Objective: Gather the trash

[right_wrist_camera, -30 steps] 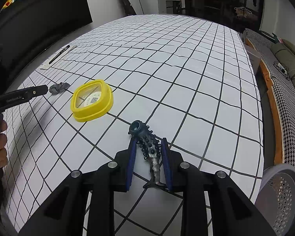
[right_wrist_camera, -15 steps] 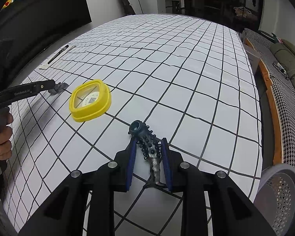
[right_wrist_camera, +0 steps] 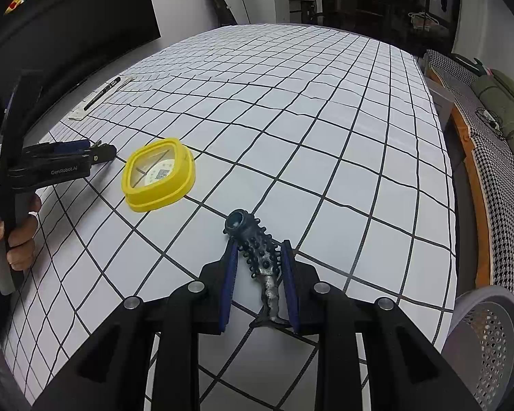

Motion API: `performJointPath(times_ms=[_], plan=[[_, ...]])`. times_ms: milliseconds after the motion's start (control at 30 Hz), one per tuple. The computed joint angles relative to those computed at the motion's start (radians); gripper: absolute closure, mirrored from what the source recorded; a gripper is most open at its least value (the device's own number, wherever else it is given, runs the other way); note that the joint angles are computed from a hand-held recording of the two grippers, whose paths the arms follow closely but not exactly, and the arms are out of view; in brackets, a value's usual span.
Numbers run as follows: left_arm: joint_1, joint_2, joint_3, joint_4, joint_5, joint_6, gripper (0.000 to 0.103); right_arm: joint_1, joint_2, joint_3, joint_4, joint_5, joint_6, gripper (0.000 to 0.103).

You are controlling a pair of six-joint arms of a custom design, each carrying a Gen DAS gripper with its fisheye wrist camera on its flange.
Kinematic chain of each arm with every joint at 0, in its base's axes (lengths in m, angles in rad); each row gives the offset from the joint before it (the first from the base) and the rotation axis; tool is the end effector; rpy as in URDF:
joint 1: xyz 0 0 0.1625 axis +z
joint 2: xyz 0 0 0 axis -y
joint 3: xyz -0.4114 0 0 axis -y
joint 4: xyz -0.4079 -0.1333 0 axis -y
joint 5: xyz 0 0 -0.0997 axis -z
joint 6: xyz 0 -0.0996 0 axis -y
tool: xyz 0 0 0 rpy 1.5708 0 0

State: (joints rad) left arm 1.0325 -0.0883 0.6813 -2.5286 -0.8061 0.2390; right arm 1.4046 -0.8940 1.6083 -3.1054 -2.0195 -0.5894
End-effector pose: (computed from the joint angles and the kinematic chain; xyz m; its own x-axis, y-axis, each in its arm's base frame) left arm -0.2708 -0.8479 -0.0607 -0.6116 0.3433 -0.7128 0.6420 0.7419 -0.1935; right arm -0.0269 -0.7047 0.2277 -0.7578 0.0101 0.6525 -0.3710 0.8159 -0.4435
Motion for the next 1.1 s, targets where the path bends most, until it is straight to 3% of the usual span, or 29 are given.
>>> performJointPath(times_ms=[133, 267, 700, 1100], plan=[[0.010, 0.017, -0.047, 0.030, -0.013, -0.009, 0.038, 0.003, 0.001, 0.001, -0.002, -0.002, -0.003, 0.078], [0.016, 0.012, -0.046, 0.029, -0.034, -0.006, 0.044, 0.003, 0.000, 0.003, -0.003, -0.003, -0.003, 0.078], [0.017, -0.035, 0.042, -0.002, -0.077, -0.020, 0.083, 0.006, -0.001, 0.006, -0.004, -0.002, 0.000, 0.078], [-0.003, -0.127, 0.220, -0.054, -0.094, -0.084, 0.086, 0.008, -0.017, 0.026, -0.011, 0.009, 0.005, 0.078]])
